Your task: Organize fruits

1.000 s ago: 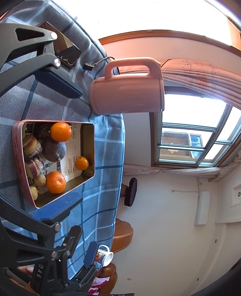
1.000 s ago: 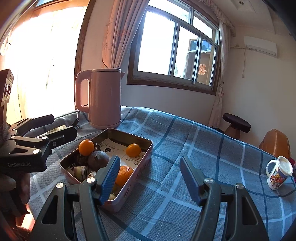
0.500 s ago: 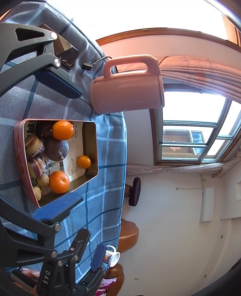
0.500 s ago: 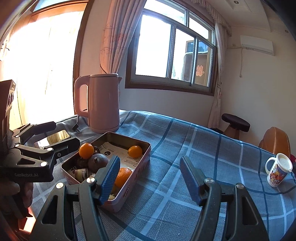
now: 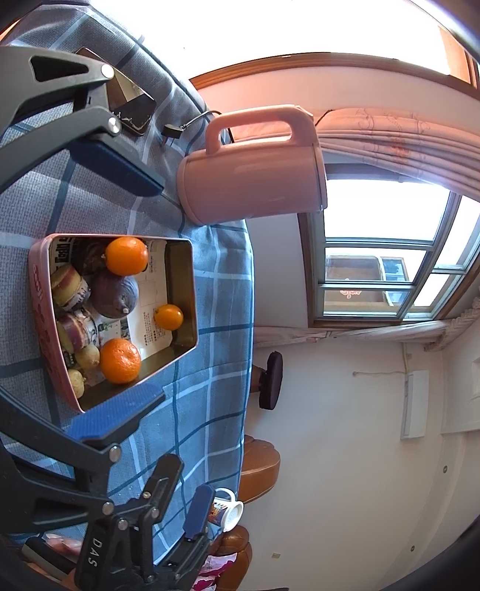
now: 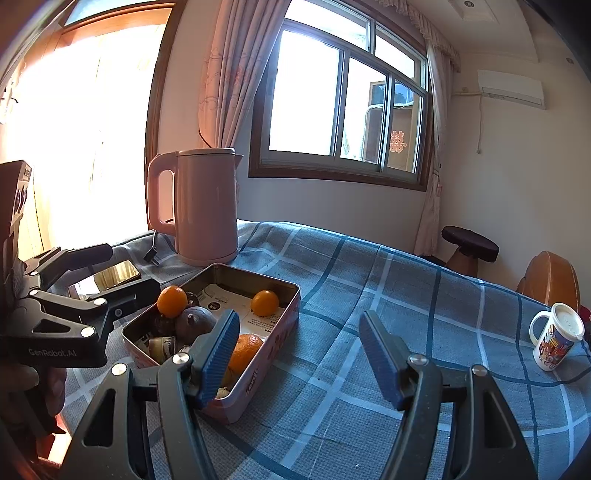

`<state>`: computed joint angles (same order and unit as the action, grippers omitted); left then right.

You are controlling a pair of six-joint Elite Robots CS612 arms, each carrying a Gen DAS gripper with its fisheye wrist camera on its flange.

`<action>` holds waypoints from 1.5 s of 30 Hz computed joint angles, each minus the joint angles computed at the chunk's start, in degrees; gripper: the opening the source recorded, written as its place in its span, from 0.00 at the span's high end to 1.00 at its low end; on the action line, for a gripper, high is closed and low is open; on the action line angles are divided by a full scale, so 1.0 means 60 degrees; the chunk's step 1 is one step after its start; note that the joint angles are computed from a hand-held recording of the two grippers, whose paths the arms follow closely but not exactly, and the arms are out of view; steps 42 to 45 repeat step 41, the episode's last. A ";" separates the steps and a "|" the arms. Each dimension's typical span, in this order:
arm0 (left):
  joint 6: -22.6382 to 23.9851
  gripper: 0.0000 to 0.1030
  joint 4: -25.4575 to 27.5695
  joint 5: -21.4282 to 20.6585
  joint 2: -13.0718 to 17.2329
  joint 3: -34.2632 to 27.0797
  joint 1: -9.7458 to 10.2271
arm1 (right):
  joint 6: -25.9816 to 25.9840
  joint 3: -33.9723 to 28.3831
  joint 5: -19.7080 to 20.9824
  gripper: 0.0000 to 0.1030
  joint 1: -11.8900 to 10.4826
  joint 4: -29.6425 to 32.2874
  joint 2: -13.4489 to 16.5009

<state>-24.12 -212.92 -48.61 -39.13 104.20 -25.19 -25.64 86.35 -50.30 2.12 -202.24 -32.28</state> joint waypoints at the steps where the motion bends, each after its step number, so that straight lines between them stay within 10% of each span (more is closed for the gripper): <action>1: 0.0007 0.00 0.0011 -0.0023 0.0000 -0.0006 -0.0001 | 0.0009 0.0005 0.0021 0.33 -0.0008 -0.0012 0.0003; 45: 0.0605 0.00 0.0381 0.0129 0.0056 -0.0183 -0.0124 | -0.0289 -0.0024 -0.0089 0.33 -0.0067 0.0348 0.0023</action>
